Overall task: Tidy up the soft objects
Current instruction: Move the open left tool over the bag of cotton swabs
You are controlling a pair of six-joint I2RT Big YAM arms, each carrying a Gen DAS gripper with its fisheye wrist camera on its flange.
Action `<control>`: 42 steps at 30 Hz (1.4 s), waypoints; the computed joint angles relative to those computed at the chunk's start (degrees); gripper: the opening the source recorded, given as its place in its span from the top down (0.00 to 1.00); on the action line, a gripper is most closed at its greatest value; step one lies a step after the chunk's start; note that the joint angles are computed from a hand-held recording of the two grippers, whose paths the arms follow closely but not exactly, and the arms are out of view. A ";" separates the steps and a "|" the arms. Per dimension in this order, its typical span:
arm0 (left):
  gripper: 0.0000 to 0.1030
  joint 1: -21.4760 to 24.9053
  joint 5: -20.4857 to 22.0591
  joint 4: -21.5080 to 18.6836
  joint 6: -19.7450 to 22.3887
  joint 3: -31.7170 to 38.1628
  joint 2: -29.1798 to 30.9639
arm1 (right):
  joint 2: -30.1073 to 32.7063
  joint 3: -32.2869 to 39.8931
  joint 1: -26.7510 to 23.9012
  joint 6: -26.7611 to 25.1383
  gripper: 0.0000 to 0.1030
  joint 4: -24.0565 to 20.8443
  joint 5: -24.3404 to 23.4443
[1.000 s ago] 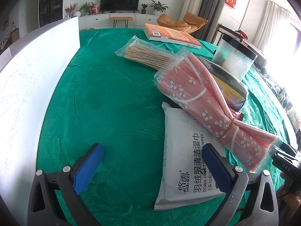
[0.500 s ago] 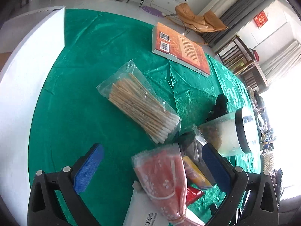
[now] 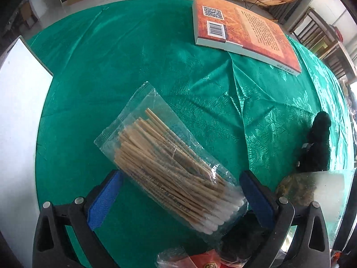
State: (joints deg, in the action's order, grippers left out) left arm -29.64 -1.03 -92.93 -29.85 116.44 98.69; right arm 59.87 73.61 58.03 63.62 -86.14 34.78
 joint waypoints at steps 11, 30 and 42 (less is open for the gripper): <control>0.44 1.24 -8.33 9.32 24.81 -2.74 -3.70 | 0.03 0.03 0.00 0.00 0.14 -0.05 0.00; 0.61 1.47 -8.56 14.57 14.46 -17.83 -12.90 | 0.03 0.04 -0.01 -0.02 0.13 -0.10 -0.04; 0.05 -1.73 -15.09 19.17 6.65 -34.68 -27.08 | 0.01 0.09 0.04 -0.04 0.13 -0.11 -0.02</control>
